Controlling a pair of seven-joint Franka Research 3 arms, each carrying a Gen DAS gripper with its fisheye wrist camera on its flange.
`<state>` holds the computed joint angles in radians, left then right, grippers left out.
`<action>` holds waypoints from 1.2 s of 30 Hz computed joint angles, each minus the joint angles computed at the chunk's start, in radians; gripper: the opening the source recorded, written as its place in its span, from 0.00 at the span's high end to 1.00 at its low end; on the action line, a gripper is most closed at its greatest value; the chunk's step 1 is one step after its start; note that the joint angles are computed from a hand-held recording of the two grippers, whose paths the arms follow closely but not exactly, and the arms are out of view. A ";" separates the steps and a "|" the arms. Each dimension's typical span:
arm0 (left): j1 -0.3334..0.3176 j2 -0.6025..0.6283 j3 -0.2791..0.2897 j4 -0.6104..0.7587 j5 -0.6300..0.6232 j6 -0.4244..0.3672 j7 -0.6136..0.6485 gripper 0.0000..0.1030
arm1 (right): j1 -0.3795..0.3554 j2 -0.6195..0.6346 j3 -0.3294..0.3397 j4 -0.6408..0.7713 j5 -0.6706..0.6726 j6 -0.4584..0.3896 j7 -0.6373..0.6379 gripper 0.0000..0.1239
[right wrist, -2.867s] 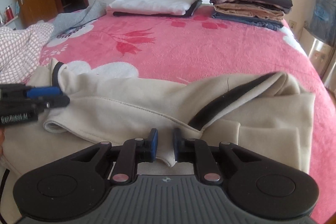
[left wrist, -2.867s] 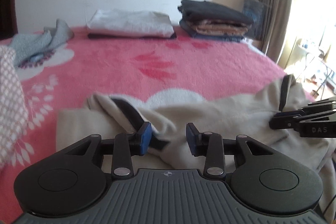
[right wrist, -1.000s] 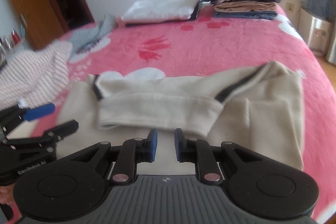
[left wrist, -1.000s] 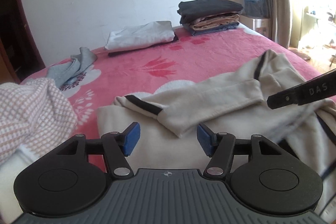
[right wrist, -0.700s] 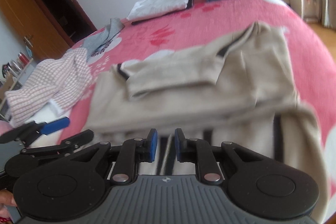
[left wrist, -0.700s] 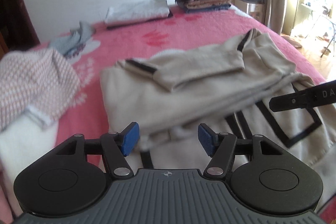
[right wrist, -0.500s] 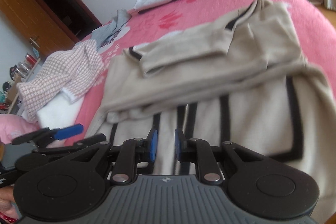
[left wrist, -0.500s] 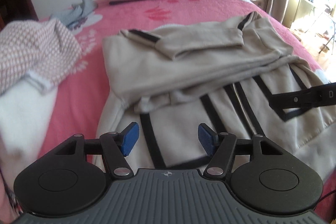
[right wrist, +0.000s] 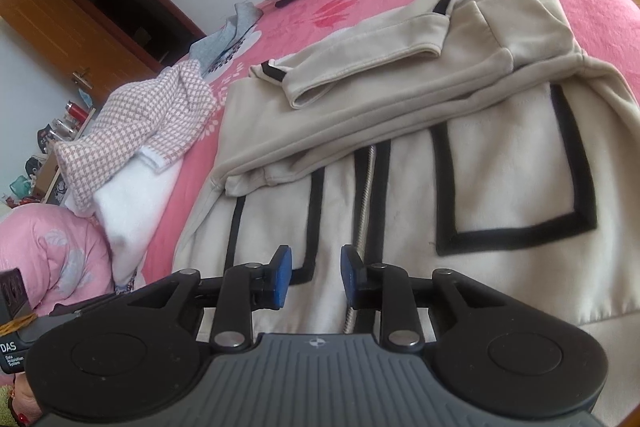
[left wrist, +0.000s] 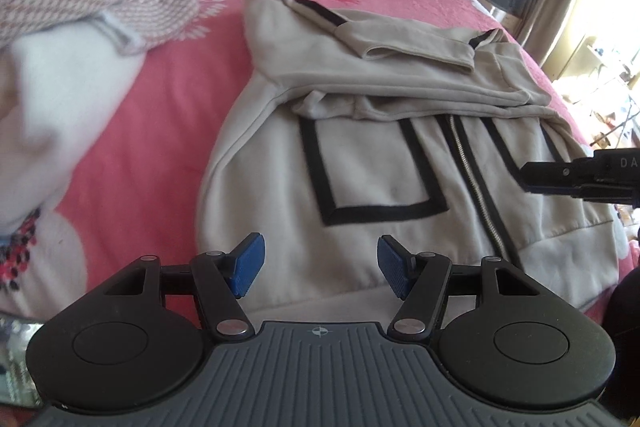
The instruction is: Fold clothes
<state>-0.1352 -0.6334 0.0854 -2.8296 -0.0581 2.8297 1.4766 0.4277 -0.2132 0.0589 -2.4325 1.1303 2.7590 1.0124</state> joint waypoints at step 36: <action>-0.118 -0.051 0.266 -0.145 -0.171 0.156 -0.045 0.39 | -0.026 -0.071 0.003 -0.039 -0.299 -0.060 0.257 0.71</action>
<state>-0.2534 -0.6845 0.3518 -2.9744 -0.2293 2.9855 1.4316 0.4018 -0.2843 0.0623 -2.4716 0.8315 2.6991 1.2689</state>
